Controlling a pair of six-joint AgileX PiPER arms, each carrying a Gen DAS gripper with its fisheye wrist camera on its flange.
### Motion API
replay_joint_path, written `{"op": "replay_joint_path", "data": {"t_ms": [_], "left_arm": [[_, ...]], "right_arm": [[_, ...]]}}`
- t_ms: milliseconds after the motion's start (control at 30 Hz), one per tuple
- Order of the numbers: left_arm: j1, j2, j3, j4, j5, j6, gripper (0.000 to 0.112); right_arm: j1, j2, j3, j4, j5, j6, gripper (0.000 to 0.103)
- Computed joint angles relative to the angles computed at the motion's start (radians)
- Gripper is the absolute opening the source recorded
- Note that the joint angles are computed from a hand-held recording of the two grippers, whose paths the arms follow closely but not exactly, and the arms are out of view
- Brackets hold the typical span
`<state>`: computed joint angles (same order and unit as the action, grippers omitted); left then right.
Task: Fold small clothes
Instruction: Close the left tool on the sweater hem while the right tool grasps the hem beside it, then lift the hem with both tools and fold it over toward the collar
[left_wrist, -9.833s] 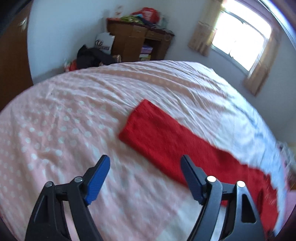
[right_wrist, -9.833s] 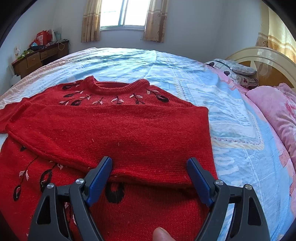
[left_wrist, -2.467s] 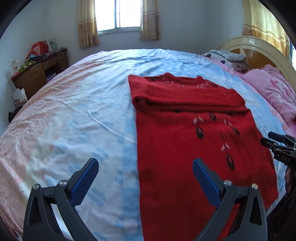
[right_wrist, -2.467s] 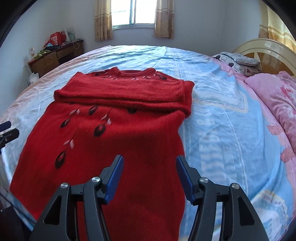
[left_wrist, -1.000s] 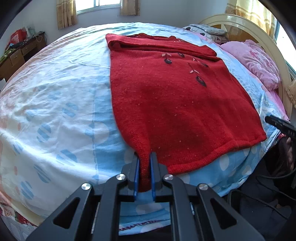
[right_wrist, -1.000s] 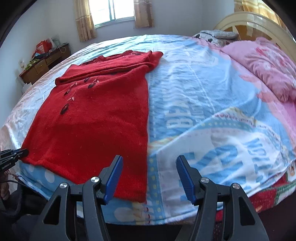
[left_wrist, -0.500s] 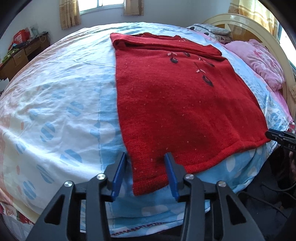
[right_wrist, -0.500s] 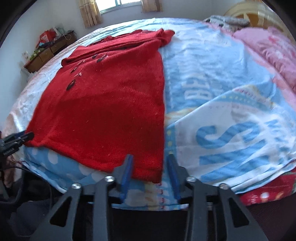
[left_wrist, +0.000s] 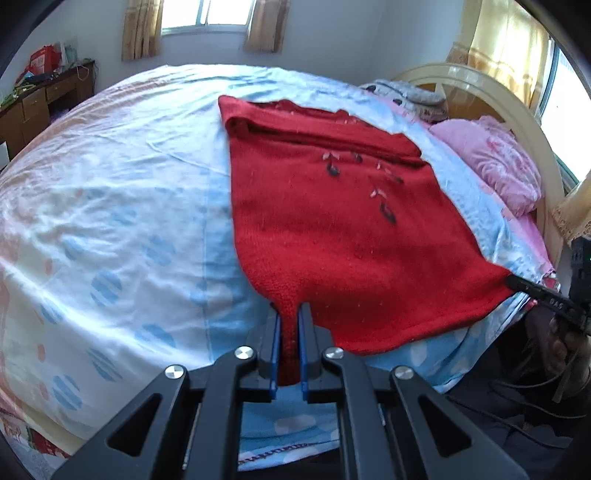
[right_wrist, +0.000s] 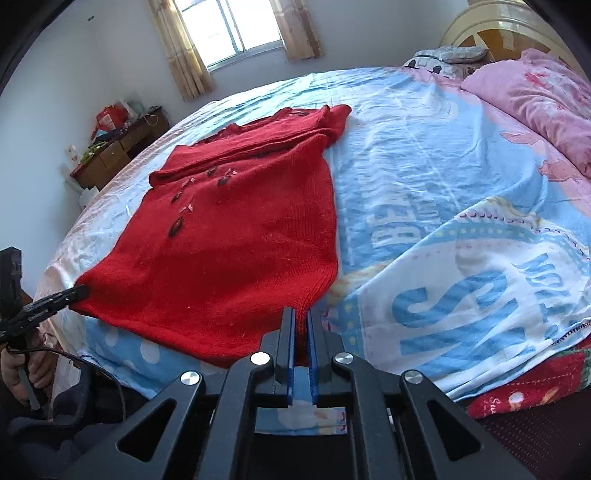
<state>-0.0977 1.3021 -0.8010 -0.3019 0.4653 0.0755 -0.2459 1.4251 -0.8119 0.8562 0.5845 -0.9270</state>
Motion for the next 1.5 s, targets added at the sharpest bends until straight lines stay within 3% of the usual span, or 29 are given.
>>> {"op": "replay_joint_path", "data": {"t_ms": [233,367,567,833,1167,1400,1500], "left_arm": [[0.032,-0.020,0.001,-0.152,-0.004,0.143,0.009],[0.051,-0.029,-0.021,-0.224,-0.007,0.214,0.009],[0.107,0.006,-0.072,-0.364,0.028,0.346,0.008],[0.164,0.072,-0.220,-0.481,0.059,0.442,0.008],[0.189,0.297,-0.516,-0.455,0.066,0.367,0.008],[0.184,0.500,-0.827,-0.297,0.121,0.199,0.008],[0.175,0.607,-1.006,-0.210,0.171,0.110,0.008]], "right_arm": [[-0.067,-0.070,0.014,0.221,0.091,-0.199,0.005],[-0.067,-0.042,0.001,0.240,0.088,-0.186,0.005],[-0.118,-0.043,-0.068,0.315,0.167,-0.180,0.005],[-0.037,0.006,-0.240,0.329,0.089,-0.113,0.004],[0.063,0.220,-0.614,0.164,-0.024,0.126,0.004],[0.118,0.454,-1.000,-0.128,0.002,0.443,0.004],[0.137,0.587,-1.224,-0.273,0.061,0.607,0.004]]}}
